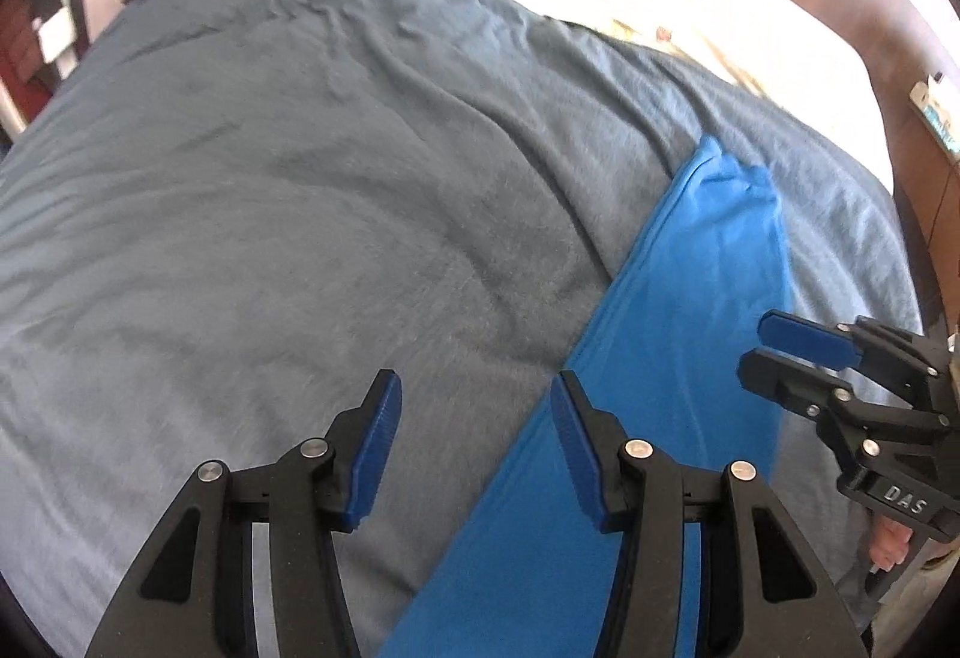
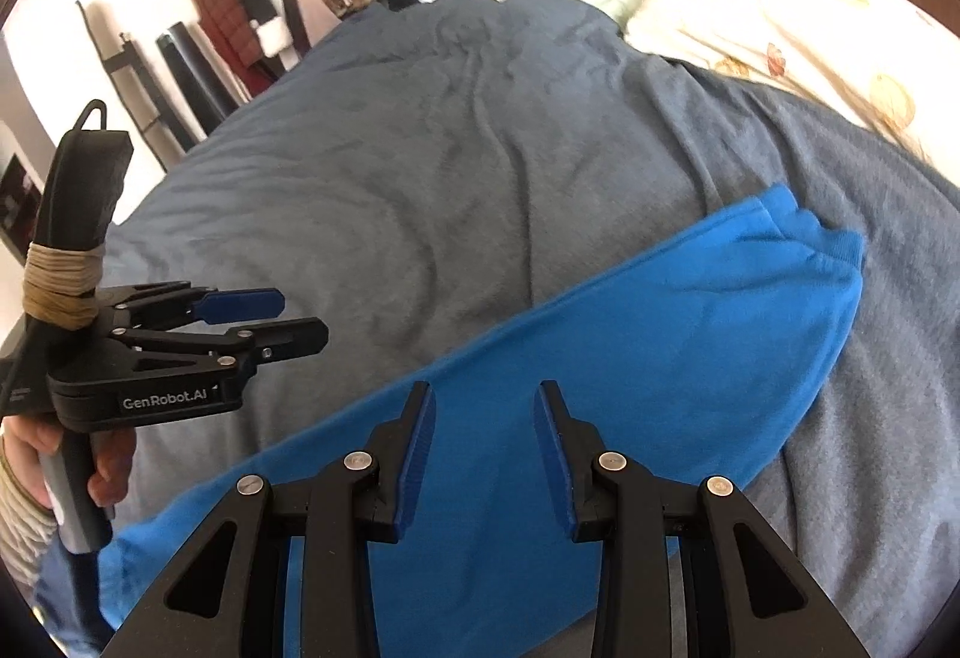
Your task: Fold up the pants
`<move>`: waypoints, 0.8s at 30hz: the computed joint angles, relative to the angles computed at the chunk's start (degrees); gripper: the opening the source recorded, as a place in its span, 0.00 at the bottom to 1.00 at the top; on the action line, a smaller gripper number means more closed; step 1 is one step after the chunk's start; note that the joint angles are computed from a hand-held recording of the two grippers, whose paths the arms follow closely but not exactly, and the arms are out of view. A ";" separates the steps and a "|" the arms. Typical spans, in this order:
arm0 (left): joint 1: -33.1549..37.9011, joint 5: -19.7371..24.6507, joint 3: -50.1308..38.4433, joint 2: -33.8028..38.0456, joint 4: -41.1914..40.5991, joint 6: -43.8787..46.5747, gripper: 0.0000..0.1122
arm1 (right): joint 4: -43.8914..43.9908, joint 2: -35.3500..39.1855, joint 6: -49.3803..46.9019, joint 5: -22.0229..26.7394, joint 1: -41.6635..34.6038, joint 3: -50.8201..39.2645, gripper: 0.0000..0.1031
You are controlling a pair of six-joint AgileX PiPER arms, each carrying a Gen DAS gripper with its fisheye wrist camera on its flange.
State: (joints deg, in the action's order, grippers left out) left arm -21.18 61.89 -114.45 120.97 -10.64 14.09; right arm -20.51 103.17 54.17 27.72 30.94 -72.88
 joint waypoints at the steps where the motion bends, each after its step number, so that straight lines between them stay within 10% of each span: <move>1: -0.01 -1.30 3.17 -2.43 0.47 -0.56 0.45 | 0.29 -0.72 -0.46 -0.02 0.39 0.21 0.34; 15: -0.67 -9.96 42.32 -39.87 12.20 -19.83 0.48 | 5.48 -9.63 -10.15 3.04 11.02 3.21 0.34; 24: -12.16 -0.72 59.19 -58.71 25.74 -46.25 0.50 | 17.21 -12.97 -22.59 7.32 18.51 6.74 0.34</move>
